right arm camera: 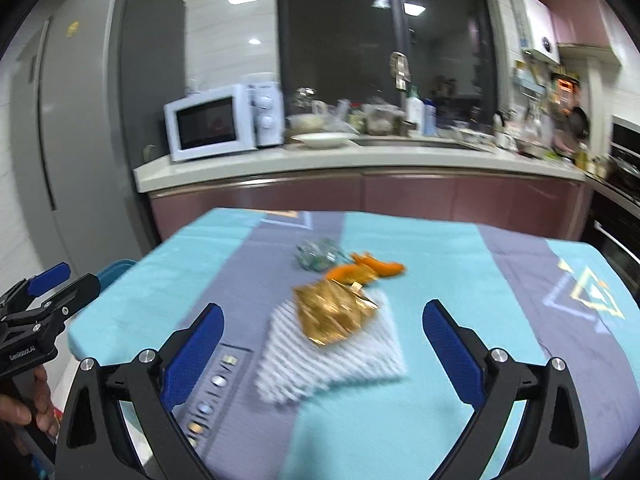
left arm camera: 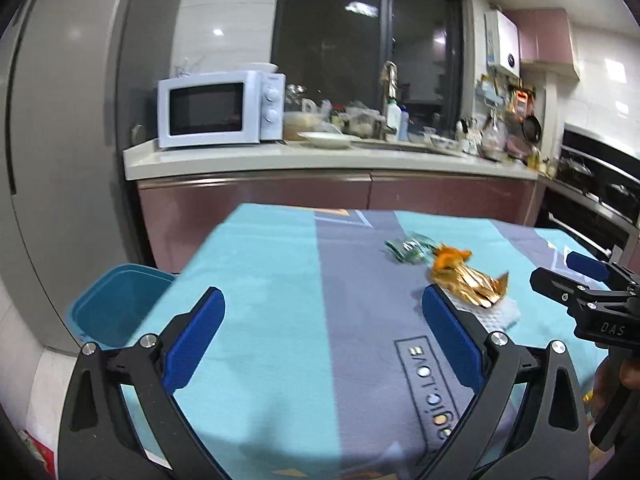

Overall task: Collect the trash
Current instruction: 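Move both open tools back over the foam net and gold wrapper, then grasp the gold foil wrapper with right tool while left tool grasps the white foam net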

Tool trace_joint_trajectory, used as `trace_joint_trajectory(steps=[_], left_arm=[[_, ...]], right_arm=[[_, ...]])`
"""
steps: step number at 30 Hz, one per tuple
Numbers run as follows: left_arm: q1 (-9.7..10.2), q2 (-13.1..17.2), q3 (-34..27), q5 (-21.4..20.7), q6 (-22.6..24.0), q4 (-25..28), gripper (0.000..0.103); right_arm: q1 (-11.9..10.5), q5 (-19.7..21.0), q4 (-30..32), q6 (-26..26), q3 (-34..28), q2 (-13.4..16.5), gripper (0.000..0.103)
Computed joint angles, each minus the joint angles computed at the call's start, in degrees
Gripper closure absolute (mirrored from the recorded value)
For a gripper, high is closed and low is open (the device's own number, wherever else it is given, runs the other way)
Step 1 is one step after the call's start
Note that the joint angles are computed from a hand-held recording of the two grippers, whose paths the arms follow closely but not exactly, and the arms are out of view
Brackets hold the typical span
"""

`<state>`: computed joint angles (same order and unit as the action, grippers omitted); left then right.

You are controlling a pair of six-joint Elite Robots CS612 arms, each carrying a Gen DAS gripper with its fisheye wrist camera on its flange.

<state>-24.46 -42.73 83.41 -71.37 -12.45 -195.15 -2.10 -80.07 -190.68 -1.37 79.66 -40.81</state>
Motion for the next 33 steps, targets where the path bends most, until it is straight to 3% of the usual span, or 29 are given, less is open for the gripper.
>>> trace_joint_trajectory(steps=[8,16,26,33], left_arm=[[-1.05,1.2,-2.3,-3.1,1.6,3.0,0.006],[-1.36,1.9,-4.1,-4.7,2.3,5.8,0.006],[-1.46,3.5,-6.9,-6.8,3.4,8.6,0.006],[-1.44,6.2,-11.5,-9.3,4.6,12.9,0.006]], right_arm=[[-1.1,-5.0,0.1,3.0,2.8,-0.9,0.007],[-1.9,-5.4,0.7,4.4,3.6,-1.2,0.007],[-2.8,-1.0,1.3,4.5,1.6,-0.1,0.007],[-2.6,3.0,8.7,2.4,-5.3,3.1,0.007]])
